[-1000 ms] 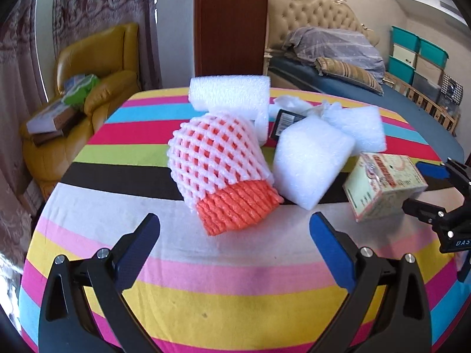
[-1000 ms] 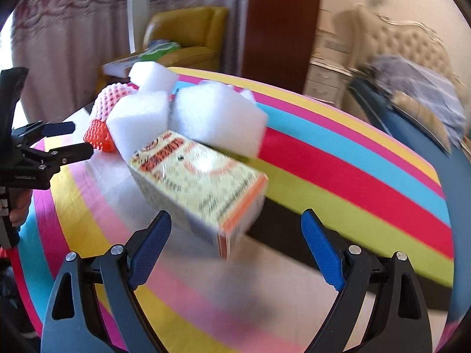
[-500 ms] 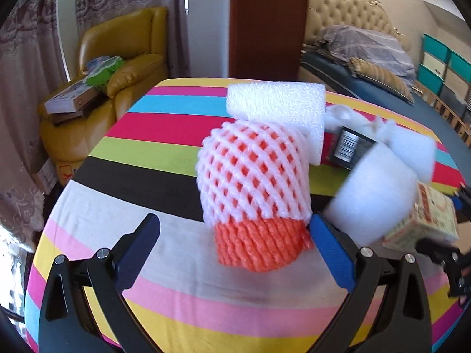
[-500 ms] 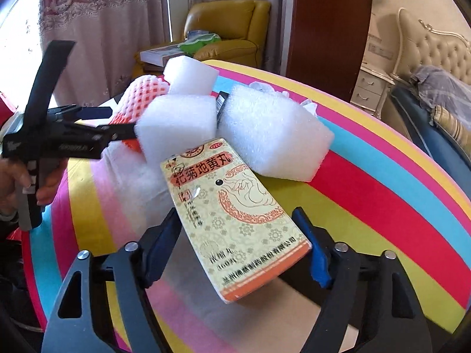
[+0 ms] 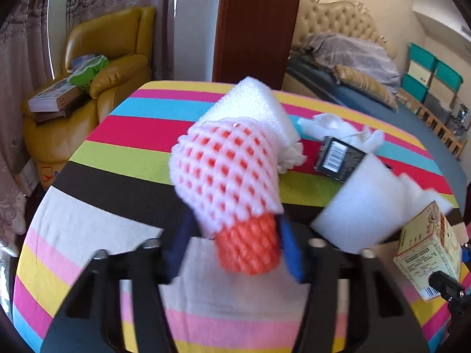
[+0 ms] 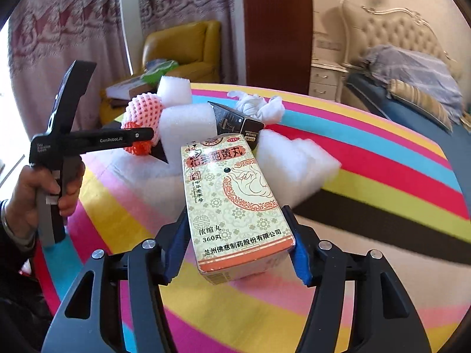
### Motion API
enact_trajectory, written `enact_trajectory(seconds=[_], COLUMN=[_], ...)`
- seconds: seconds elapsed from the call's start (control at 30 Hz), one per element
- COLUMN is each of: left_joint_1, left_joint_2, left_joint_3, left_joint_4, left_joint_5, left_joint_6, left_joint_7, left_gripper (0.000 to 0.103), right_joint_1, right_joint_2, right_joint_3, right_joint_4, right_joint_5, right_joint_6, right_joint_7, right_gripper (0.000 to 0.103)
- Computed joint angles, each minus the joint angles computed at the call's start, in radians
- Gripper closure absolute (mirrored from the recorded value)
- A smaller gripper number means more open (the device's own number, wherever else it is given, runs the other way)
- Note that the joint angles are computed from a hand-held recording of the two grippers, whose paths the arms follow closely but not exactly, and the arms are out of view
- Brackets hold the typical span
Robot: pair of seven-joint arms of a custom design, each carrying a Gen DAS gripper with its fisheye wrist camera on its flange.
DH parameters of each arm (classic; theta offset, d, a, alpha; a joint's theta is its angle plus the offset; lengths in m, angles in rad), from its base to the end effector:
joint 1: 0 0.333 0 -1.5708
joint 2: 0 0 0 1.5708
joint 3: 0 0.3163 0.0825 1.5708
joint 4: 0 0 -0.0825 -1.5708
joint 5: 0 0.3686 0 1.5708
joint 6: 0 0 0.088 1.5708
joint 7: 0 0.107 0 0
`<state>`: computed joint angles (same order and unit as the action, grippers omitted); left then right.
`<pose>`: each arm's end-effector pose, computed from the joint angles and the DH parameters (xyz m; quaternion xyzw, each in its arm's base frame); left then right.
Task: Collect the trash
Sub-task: 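Grasp the printed medicine box with the right tool while the left grasps the pink foam net, then carry the medicine box and foam net to the pink wastebasket with both tools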
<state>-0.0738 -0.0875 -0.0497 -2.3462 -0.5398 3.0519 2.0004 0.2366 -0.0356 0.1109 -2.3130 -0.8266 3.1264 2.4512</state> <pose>0.5235 -0.0250 0.4642 -0.6385 0.6621 -0.3192 0.2282 0.4723 0.2391 0.4493 -0.7300 0.5438 -0.2343 0.3414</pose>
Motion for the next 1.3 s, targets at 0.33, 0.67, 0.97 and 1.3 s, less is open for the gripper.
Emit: enact_trajectory(seconds=[0.33, 0.67, 0.97, 1.3], left_joint_1=[-0.186, -0.341, -0.527, -0.721], left_joint_2=[-0.210, -0.444, -0.511, -0.516], left_joint_3=[0.130, 0.204, 0.264, 0.332], left_joint_4=[-0.198, -0.395, -0.442, -0.427], left_joint_5=[-0.295, -0.203, -0.129, -0.031], left_joint_6=[0.037, 0.022, 0.078, 0.128], left_joint_7=[0.340, 0.320, 0.283, 0.213], left_gripper=[0.074, 0.074, 0.074, 0.074], right_joint_1=[-0.089, -0.054, -0.051, -0.061], right_joint_2=[-0.143, -0.302, -0.378, -0.501], right_joint_3=[0.094, 0.085, 0.072, 0.098], right_joint_4=[-0.070, -0.187, -0.241, -0.320], right_joint_5=[-0.521, -0.655, -0.685, -0.621], right_joint_6=[-0.049, -0.105, -0.137, -0.255], right_joint_7=[0.625, 0.838, 0.922, 0.917], right_gripper=[0.047, 0.047, 0.047, 0.047])
